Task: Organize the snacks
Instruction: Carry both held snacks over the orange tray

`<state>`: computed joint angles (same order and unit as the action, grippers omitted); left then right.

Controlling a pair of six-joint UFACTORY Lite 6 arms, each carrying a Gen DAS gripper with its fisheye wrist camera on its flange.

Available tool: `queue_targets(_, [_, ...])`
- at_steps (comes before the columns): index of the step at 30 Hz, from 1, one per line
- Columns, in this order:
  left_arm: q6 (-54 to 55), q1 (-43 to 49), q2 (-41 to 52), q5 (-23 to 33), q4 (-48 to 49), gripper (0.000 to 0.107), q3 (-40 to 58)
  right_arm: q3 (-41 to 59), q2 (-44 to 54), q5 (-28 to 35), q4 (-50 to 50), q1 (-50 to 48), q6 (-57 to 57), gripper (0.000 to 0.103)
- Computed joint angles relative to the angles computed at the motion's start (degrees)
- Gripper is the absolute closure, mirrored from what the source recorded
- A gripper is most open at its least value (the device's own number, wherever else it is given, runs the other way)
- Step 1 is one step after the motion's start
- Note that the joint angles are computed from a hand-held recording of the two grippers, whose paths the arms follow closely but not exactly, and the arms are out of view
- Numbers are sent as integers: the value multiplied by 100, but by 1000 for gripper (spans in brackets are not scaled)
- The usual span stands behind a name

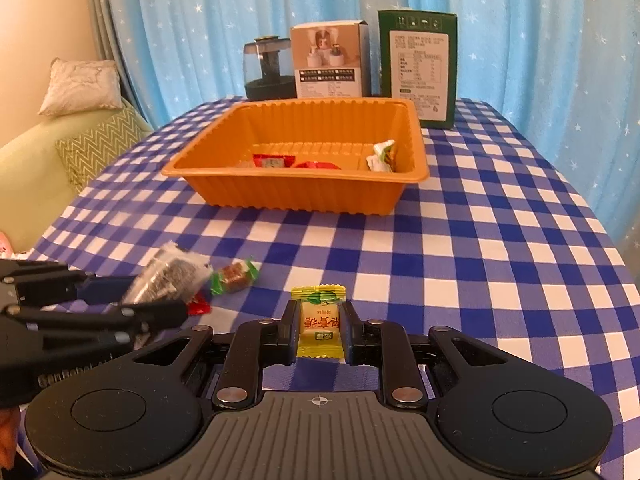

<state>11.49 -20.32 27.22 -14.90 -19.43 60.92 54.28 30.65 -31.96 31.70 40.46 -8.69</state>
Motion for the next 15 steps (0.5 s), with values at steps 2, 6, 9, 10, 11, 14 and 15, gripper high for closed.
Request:
queue_targets(2, [-20, 77, -32, 60, 31, 73, 53, 53, 5, 17, -19, 26, -10, 82])
queue_targets(6, [-137, 199, -80, 170, 199, 73, 177, 155, -17, 25, -24, 78, -43, 82])
queue_targets(9, [-183, 248, -102, 215, 274, 74, 251, 251, -31, 35, 12, 101, -92, 82])
queue_targets(10, [-183, 260, -104, 228, 276, 73, 274, 293, -30, 44, 29, 104, -110, 82])
queue_targets(11, [-198, 270, -96, 244, 288, 73, 301, 327, -29, 50, 38, 107, -117, 82])
queue_targets(14, [-423, 331, -93, 309, 507, 73, 371, 420, -12, 86, 63, 111, -153, 82])
queue_targets(15, [-483, 349, -92, 326, 574, 74, 392, 451, -6, 104, 99, 115, -200, 82])
